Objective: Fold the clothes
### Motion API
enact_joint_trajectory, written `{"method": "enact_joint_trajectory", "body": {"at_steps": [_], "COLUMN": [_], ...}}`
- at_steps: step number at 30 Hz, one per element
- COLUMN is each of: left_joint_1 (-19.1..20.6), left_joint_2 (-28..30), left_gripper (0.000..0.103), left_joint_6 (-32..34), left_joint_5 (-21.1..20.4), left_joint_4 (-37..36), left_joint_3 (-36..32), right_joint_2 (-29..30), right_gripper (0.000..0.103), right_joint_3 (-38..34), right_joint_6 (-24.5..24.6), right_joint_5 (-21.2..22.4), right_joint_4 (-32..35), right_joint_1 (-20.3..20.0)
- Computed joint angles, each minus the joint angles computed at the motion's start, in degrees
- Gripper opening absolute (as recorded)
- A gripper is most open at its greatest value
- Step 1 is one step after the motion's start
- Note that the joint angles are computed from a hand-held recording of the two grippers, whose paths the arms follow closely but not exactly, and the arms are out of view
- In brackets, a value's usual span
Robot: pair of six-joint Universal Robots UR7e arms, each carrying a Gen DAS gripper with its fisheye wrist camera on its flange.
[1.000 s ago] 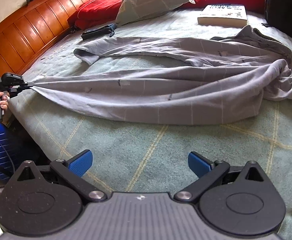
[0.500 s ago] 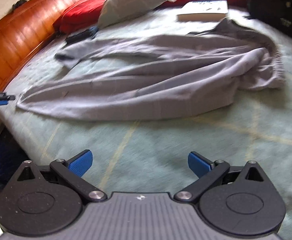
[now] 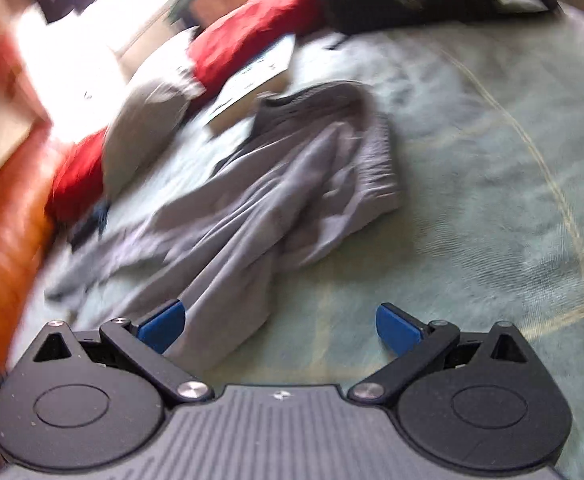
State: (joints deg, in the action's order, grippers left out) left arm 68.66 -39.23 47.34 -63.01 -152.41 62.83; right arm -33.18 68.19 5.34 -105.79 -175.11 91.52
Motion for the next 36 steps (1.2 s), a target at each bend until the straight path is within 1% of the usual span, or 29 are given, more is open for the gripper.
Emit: {"method": "enact_joint_trajectory", "body": {"at_steps": [2,3,4,6,9,13,16,17,18,20,21,22,23,25,27,31,32,33,34,35,36], "left_joint_1": [-0.5,-0.7,-0.9,-1.1,-1.1,-0.8,-0.8,-0.8,-0.8,-0.7,-0.6,-0.4,-0.3,-0.2,-0.1,0.1,0.2,0.3,0.4,0.5,0.6], "left_joint_2": [-0.3,-0.5,-0.8,-1.1,-1.0,-0.9,-0.8,-0.7,-0.7,-0.7,-0.8,-0.7,-0.4,0.3,0.2,-0.1,-0.2,-0.2,-0.2,-0.3,-0.3], "left_gripper": [0.074,0.074,0.074,0.074,0.074,0.075,0.077,0.077,0.077,0.077,0.077,0.077,0.077,0.077,0.077,0.077,0.077,0.077,0.077,0.077,0.077], "left_joint_6": [-1.3,-2.1,-3.0,-4.5,-5.0,-5.7,-6.3,-6.5,-6.6,-7.1,-7.5,-8.0,-8.7,-9.4,-9.7,-10.4,-10.8,-11.1,-11.4,-11.8,-12.0], "left_joint_5": [-0.6,-0.6,-0.6,-0.6,0.1,0.0,-0.8,-0.7,-0.5,-0.4,-0.4,-0.6,-0.7,-0.3,-0.6,-1.3,-1.3,-1.3,-1.4,-1.4,-1.5], "left_joint_4": [-0.2,-0.3,-0.2,0.0,0.4,1.6,2.3,2.5,2.5,2.6,2.9,3.4,4.1,4.7,4.7,4.5,4.4,4.4,4.4,4.4,4.4], "left_joint_3": [2.0,2.9,3.8,4.9,4.7,3.6,3.4,3.3,3.3,3.4,3.3,3.0,2.5,1.6,1.6,2.0,1.9,1.8,1.8,1.7,1.6], "right_joint_2": [0.3,0.6,1.0,1.7,2.9,5.6,8.3,9.1,9.4,9.0,8.8,8.9,9.0,10.2,12.6,16.0,16.8,17.0,17.1,17.0,16.6], "right_gripper": [0.103,0.103,0.103,0.103,0.103,0.103,0.103,0.103,0.103,0.103,0.103,0.103,0.103,0.103,0.103,0.101,0.097,0.089,0.084,0.075,0.064], "right_joint_3": [1.2,1.9,2.4,2.3,-0.3,-6.1,-10.5,-11.7,-11.8,-10.1,-8.6,-7.4,-6.9,-9.6,-14.6,-20.5,-21.8,-21.8,-21.6,-20.7,-19.2], "right_joint_6": [2.7,3.8,4.9,6.5,9.5,13.2,11.4,11.1,12.2,15.1,16.4,16.7,15.8,13.7,13.6,13.3,13.1,12.1,11.1,10.3,10.9], "right_joint_5": [6.2,8.6,10.7,12.9,14.3,20.0,21.2,21.2,20.3,18.5,18.6,18.7,18.1,14.6,11.2,8.7,7.9,6.9,5.9,5.4,5.7], "right_joint_4": [-5.8,-9.3,-12.6,-16.2,-16.6,-14.9,-14.9,-15.2,-16.4,-18.5,-20.2,-22.5,-23.2,-20.6,-19.5,-21.6,-22.0,-22.1,-22.4,-23.6,-25.1], "right_joint_1": [-2.5,-3.4,-4.2,-5.1,-5.6,-6.9,-7.4,-7.5,-7.3,-6.5,-6.3,-6.1,-5.9,-5.2,-4.6,-4.8,-4.8,-4.6,-4.5,-4.6,-4.9]}}
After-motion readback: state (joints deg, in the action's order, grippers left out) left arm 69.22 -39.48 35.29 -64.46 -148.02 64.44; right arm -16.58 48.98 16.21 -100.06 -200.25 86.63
